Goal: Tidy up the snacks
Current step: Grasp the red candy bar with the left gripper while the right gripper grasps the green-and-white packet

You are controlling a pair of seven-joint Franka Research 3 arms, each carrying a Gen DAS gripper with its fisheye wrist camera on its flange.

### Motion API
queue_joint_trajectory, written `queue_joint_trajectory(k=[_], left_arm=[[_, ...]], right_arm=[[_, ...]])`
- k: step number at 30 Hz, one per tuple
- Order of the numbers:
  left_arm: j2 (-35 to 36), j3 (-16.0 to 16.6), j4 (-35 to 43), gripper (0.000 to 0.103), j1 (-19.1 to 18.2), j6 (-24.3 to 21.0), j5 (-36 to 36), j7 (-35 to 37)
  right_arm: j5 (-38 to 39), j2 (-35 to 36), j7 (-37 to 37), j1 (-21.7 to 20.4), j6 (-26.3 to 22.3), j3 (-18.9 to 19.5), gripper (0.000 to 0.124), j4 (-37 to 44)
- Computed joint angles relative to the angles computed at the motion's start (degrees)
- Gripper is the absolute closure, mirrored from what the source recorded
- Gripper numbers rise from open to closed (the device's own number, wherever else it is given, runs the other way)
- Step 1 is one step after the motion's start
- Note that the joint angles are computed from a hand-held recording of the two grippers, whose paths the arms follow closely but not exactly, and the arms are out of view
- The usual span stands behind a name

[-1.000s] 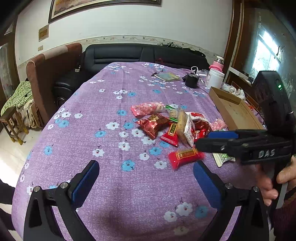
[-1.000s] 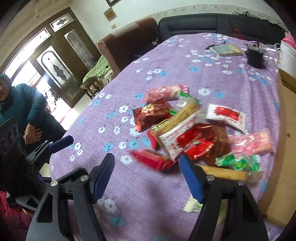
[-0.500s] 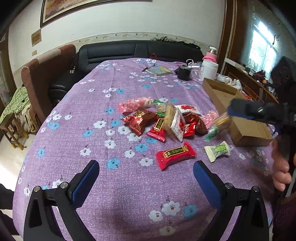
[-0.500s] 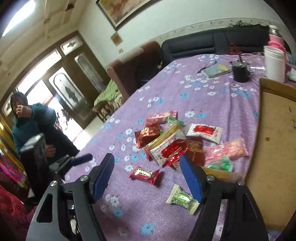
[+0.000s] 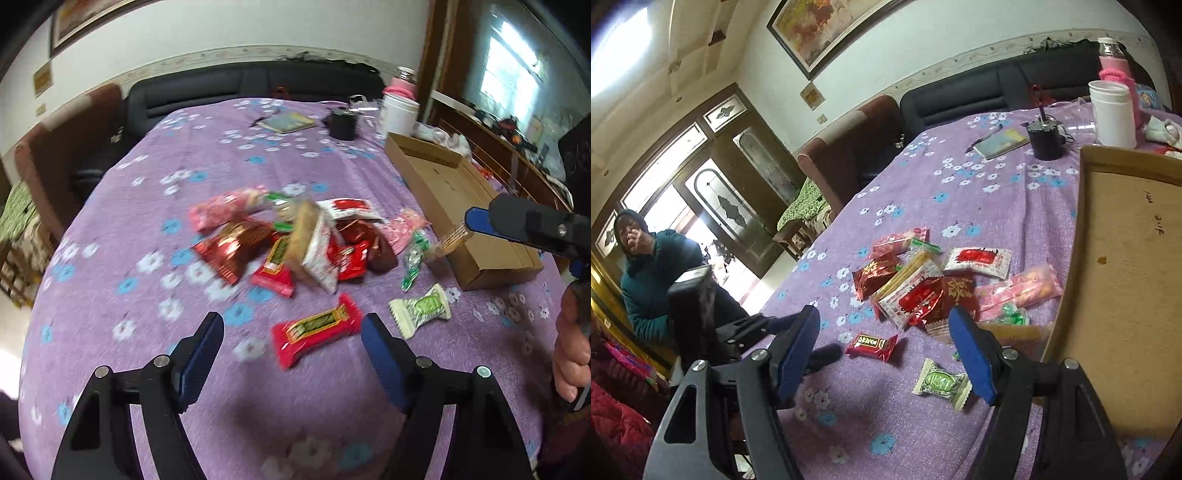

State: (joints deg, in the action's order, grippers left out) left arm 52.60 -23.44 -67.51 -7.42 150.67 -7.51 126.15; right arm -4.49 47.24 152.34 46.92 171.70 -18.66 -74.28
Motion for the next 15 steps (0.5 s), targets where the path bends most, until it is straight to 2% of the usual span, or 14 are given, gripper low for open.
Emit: queue_joint_trajectory(k=[3,4,6,8,10,12,15], left_arm=[[3.31,0.94,5.47,0.023,-2.47,-1.44,2.08,1.03],[4.84,0.76,8.22,0.023,-2.98,-3.3,2.25,1.6],[7.71,1.34,13.63,0.023,-4.41,-6.99,2.43,1.89],[8.61,1.84,15.4,0.023,-5.03,-9.17,2.27,2.44],[6.24,1.69,10.9,0.025,-4.23,-8.09,2.0,4.65],[2.6,2.44,4.02,0.028,-3.76,-4.29,2.9,6.05],[-0.66,1.18,-1.86,0.028,-1.53,-4.25,2.61,7.93]], right_arm=[[0.55,-0.56,-1.42,-1.06,-0.19,1.77,0.051,-0.42],[0.76,-0.57,-2.19,-1.64,-0.47,2.66,0.051,-0.22],[1.9,-0.13,-5.39,-4.39,-0.54,6.8,0.051,0.91],[3.84,0.6,-9.49,-7.43,-0.81,11.58,0.051,2.24],[5.63,1.28,-12.93,-9.14,-2.12,14.48,0.052,3.56],[7.11,2.31,-15.53,-10.06,-4.2,16.21,0.052,5.47],[7.65,3.77,-16.1,-9.26,-9.34,15.26,0.057,8.82]])
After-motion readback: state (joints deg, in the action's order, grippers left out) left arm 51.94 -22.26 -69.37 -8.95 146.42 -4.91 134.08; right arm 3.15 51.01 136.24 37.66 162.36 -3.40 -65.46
